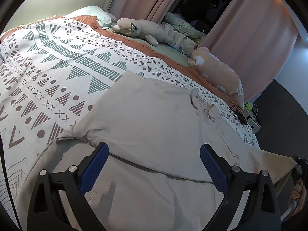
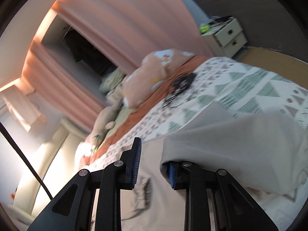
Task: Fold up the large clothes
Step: 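Fold the held panel over the jacket front with the right gripper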
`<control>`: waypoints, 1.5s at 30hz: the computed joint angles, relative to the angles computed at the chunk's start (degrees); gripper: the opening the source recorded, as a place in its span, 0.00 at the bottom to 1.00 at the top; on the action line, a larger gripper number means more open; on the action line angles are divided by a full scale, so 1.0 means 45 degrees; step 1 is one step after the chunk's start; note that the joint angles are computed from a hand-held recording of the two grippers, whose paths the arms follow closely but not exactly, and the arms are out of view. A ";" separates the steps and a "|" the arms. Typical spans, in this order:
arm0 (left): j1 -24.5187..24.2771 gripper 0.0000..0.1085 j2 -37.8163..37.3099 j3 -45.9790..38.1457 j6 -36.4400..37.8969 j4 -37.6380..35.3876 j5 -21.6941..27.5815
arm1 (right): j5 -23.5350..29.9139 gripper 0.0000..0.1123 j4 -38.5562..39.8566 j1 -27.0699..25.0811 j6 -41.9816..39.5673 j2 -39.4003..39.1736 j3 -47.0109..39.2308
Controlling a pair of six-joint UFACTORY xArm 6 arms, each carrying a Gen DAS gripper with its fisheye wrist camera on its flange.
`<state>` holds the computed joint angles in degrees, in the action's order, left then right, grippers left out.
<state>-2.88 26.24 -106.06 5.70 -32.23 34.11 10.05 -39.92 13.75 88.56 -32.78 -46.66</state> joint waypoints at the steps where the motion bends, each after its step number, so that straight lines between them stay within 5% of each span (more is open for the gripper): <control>1: 0.0010 0.90 0.0000 0.0006 -0.0009 -0.0062 0.0000 | 0.0044 0.20 0.0097 0.0268 -0.0180 0.0270 -0.0282; 7: 0.0069 0.90 0.0068 -0.0135 -0.0012 -0.0337 0.0141 | -0.0359 0.20 0.2198 0.1329 -0.2339 0.2397 -0.1643; 14: 0.0126 0.90 0.0184 -0.0332 -0.0040 -0.0523 0.0400 | -0.0551 0.20 0.6647 0.2250 -0.6400 0.5164 -0.2956; 22: 0.0103 0.90 0.0223 -0.0393 0.0122 -0.0649 0.0607 | 0.0719 0.20 1.0132 0.2834 -0.7851 0.6818 -0.3458; 25: 0.0128 0.90 0.0230 -0.0382 0.0049 -0.0689 0.0611 | 0.1153 0.33 0.9702 0.2793 -0.7517 0.6187 -0.3191; 27: 0.0133 0.90 0.0226 -0.0365 0.0047 -0.0742 0.0628 | 0.1312 0.76 0.9296 0.2705 -0.7408 0.5613 -0.2922; 33: 0.0103 0.90 0.0161 -0.0269 0.0132 -0.0773 0.0663 | 0.2131 0.76 0.7283 0.2087 -0.6106 0.2696 -0.1076; 42: 0.0120 0.90 -0.0033 -0.0003 0.0255 -0.1128 0.0684 | 0.3644 0.76 0.6804 0.0315 -0.3929 -0.1954 0.2421; 45: 0.0127 0.90 0.0005 -0.0100 0.0288 -0.1239 0.0675 | 0.2753 0.76 0.6877 0.0224 -0.3298 -0.2085 0.3154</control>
